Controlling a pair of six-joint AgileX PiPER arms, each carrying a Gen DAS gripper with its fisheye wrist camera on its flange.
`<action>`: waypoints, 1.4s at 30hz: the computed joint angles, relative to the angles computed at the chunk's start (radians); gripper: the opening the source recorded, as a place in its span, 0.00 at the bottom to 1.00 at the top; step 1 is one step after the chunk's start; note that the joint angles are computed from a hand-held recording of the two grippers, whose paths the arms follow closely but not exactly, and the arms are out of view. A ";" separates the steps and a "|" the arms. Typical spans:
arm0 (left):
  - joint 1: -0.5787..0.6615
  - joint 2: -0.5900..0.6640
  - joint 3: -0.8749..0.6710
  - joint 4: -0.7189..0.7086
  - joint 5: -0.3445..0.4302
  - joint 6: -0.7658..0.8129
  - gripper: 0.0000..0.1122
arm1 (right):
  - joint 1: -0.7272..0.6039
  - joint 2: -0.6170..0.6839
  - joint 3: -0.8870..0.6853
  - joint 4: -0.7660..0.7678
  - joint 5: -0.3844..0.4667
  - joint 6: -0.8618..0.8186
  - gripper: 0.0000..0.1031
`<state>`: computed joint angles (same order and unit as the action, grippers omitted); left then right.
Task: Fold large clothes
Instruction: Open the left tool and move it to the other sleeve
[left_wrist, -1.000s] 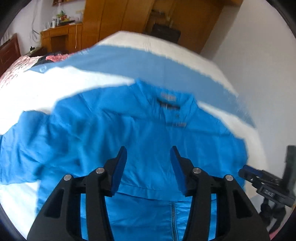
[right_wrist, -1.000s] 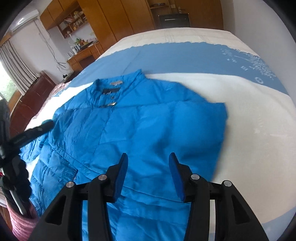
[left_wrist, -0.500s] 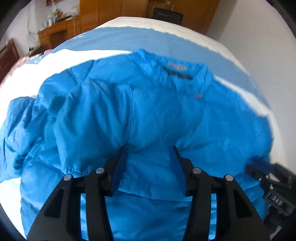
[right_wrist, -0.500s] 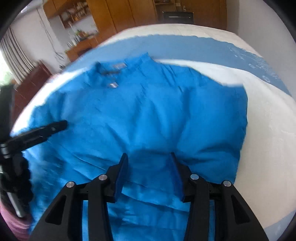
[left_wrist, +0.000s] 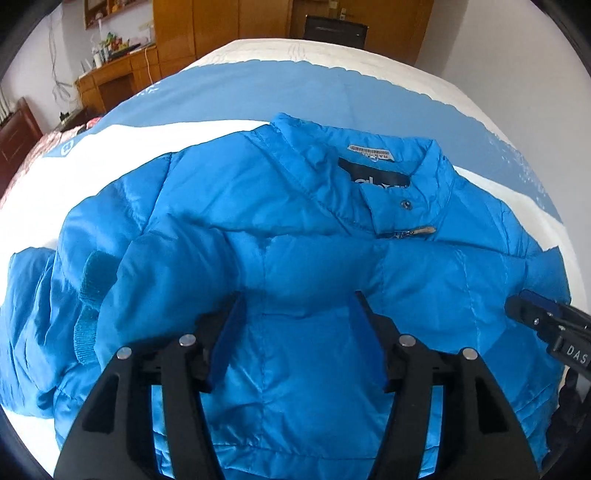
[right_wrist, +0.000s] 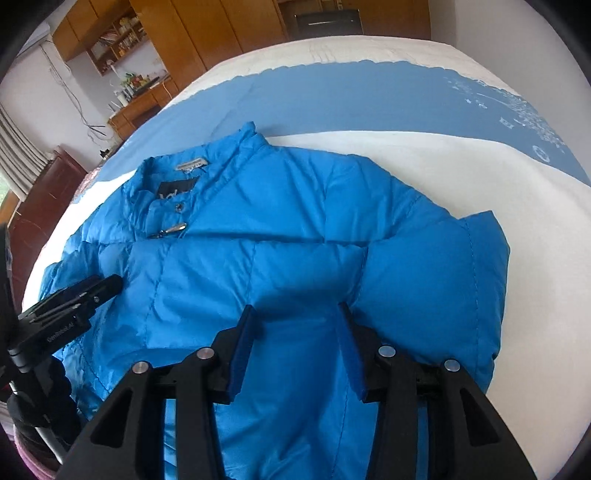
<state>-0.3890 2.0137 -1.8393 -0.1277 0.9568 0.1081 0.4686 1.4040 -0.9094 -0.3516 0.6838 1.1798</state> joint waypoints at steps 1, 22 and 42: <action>0.004 0.003 -0.010 -0.004 0.012 -0.001 0.53 | -0.006 -0.006 0.001 0.013 -0.002 -0.011 0.43; 0.039 -0.187 0.276 -0.097 -0.077 0.101 0.51 | 0.276 -0.114 0.114 -0.186 0.053 0.306 0.43; 0.941 -0.021 -0.075 0.022 0.098 -0.020 0.58 | 0.349 -0.283 0.146 -0.228 0.280 0.259 0.56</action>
